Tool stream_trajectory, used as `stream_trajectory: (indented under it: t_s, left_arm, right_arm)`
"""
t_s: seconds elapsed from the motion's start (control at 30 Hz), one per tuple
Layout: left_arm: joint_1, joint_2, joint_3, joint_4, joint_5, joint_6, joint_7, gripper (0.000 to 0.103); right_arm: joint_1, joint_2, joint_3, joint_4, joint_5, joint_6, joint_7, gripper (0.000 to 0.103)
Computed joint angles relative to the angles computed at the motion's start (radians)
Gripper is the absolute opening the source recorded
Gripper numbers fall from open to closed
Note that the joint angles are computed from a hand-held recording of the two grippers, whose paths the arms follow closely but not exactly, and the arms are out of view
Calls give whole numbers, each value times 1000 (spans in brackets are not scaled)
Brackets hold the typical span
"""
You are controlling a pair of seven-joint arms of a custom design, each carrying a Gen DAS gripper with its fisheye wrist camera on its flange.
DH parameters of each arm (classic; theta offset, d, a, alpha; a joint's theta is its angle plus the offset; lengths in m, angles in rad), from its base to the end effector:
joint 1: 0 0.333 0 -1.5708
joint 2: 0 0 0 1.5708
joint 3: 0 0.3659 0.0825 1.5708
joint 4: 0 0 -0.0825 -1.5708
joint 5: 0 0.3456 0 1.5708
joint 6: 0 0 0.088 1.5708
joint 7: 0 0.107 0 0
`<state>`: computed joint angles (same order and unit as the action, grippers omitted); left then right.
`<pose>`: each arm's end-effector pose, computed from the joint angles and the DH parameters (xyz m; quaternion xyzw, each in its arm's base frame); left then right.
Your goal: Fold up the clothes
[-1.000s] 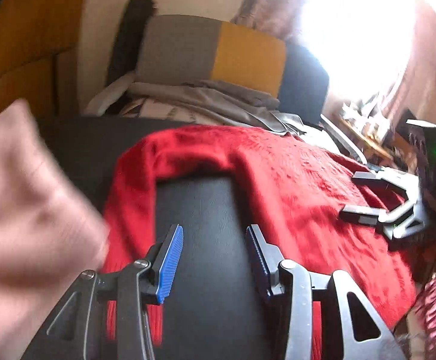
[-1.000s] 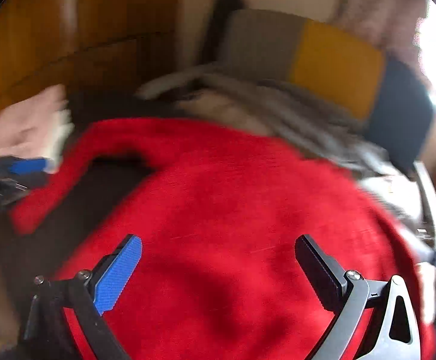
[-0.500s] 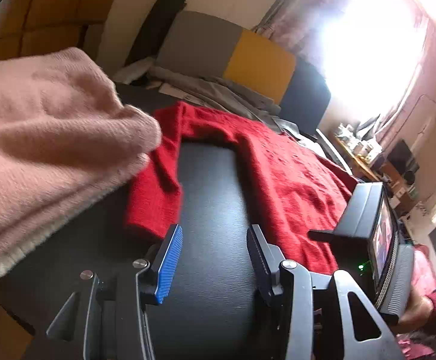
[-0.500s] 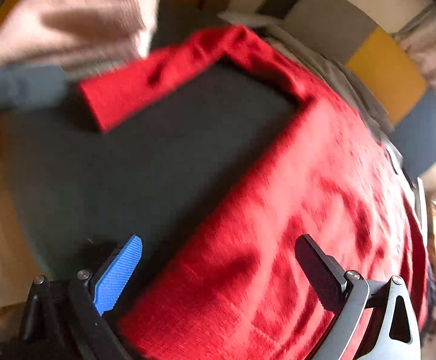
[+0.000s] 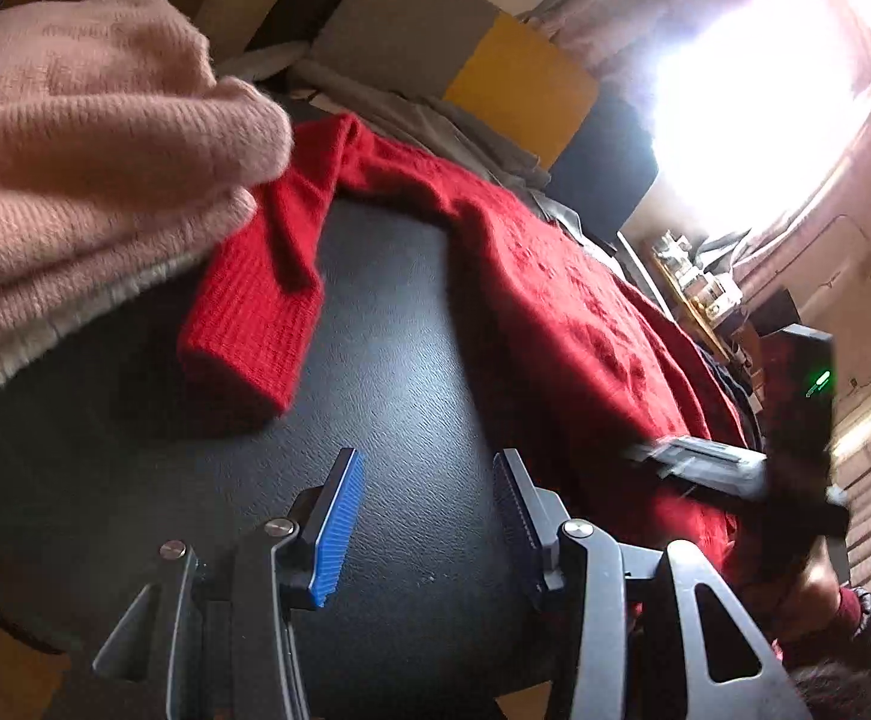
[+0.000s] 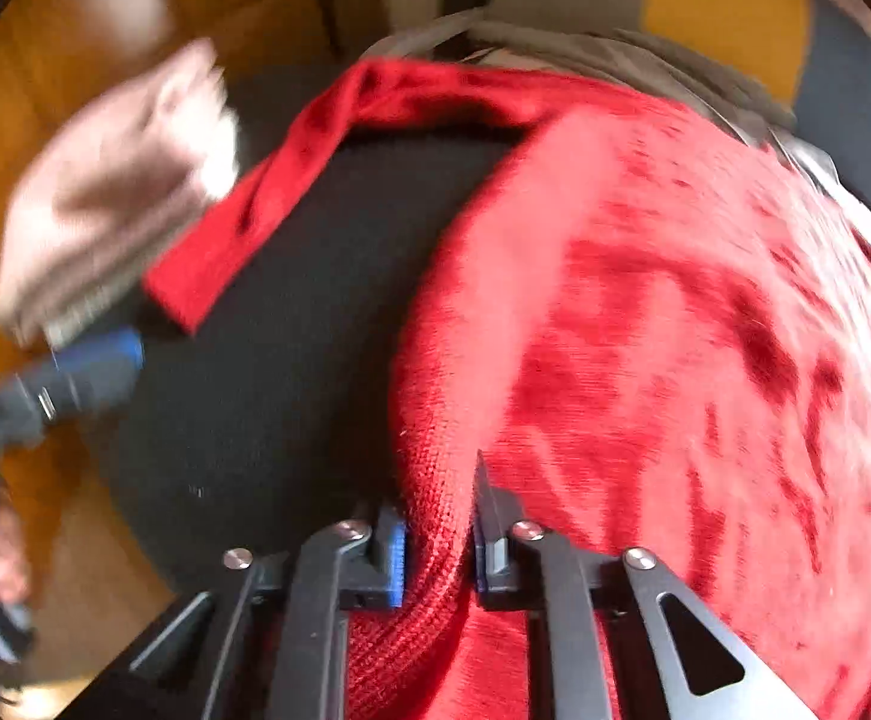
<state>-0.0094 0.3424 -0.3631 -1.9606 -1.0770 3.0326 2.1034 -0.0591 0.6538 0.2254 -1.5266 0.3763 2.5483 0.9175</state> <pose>0.6100 -0.1402 0.4337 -0.7075 0.5791 -0.4034 0.0370 0.7341 0.0775 0.3821 -0.8226 0.5033 -0.0550 0.2588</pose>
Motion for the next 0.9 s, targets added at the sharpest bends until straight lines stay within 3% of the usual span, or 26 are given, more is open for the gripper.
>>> stream_trajectory:
  t_s: [0.1, 0.27, 0.37, 0.43, 0.6, 0.73, 0.9]
  left_arm:
    - [25, 26, -51, 36, -83, -32, 82, 51]
    - [-5, 116, -69, 166, -209, -118, 141, 54]
    - [-35, 190, -62, 268, -223, -184, 101, 54]
    - [-58, 249, -55, 349, -199, -225, 26, 54]
    - [-53, 373, -118, 525, -278, -291, 10, 55]
    - [-107, 462, -89, 656, -135, -358, -166, 55]
    - [-150, 549, -81, 781, 15, -387, -333, 55]
  right_arm:
    - [-145, -4, 76, 14, 201, -50, -32, 16]
    - [-263, 87, 21, 104, 384, -171, 67, 16]
    - [-356, 124, 59, 110, 540, -260, 35, 12]
    - [-381, 127, 64, 94, 609, -288, -13, 12]
    - [-408, 142, 44, 96, 714, -381, -80, 12]
    - [-417, 164, 18, 123, 776, -458, -104, 11]
    - [-424, 199, 1, 179, 807, -520, -90, 11]
